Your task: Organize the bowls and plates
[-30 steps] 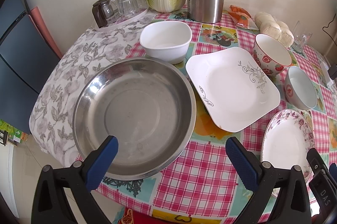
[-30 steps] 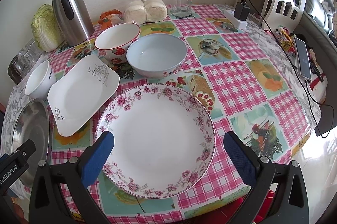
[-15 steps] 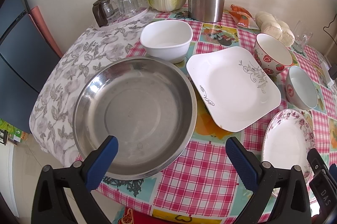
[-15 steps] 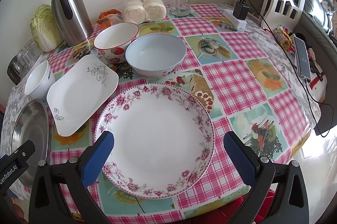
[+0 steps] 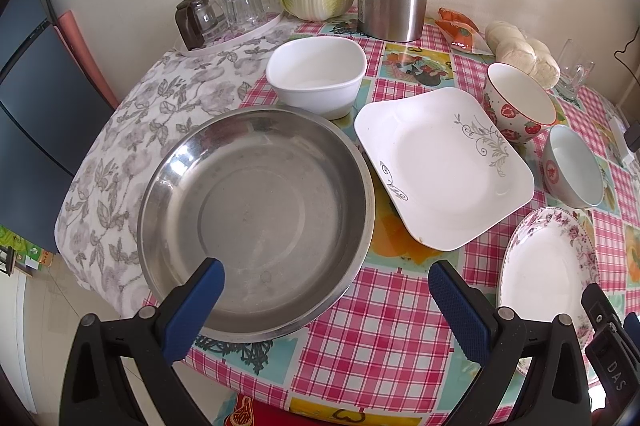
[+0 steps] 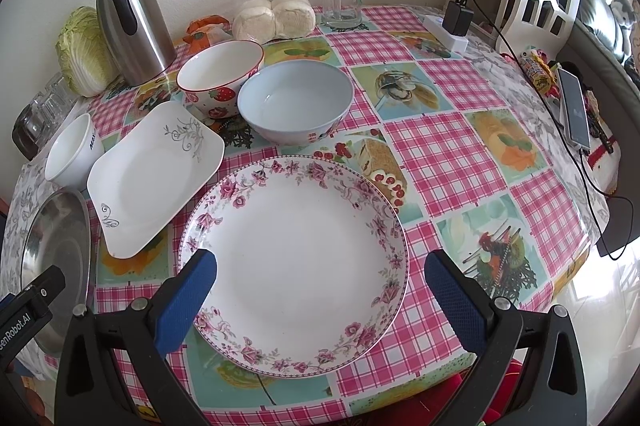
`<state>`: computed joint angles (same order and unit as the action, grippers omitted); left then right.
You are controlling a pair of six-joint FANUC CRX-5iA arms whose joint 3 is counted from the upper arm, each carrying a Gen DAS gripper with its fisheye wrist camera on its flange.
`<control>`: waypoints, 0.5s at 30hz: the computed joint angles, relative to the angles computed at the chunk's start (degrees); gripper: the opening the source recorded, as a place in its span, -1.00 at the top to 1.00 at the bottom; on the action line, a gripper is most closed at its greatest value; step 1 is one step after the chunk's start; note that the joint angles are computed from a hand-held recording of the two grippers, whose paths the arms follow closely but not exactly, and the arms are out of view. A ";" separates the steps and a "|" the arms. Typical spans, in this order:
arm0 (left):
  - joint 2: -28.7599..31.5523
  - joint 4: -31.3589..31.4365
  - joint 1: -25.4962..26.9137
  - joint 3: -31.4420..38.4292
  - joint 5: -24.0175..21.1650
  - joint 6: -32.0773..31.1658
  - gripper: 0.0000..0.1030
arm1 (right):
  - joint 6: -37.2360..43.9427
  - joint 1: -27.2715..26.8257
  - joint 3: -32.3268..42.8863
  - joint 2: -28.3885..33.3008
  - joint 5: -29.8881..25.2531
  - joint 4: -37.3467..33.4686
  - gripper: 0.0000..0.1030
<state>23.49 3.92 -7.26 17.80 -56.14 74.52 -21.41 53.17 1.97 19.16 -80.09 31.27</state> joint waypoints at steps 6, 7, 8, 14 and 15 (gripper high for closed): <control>-0.12 0.13 0.18 -0.46 0.29 -0.11 -1.00 | -0.01 0.03 0.10 0.10 -0.05 -0.22 -1.00; -0.13 0.18 0.25 -0.58 0.39 -0.17 -1.00 | 0.11 -0.02 0.31 0.23 -0.11 -0.32 -1.00; 0.06 0.25 0.35 -0.38 0.30 -0.20 -1.00 | 0.09 -0.01 0.33 0.25 -0.09 -0.38 -1.00; 0.85 0.89 0.89 1.01 -1.18 -0.18 -1.00 | 0.76 -0.33 1.49 0.98 -0.28 -0.73 -1.00; 0.90 1.24 1.11 0.95 -1.32 -0.31 -1.00 | 0.92 -0.38 1.68 1.12 -0.24 -0.82 -1.00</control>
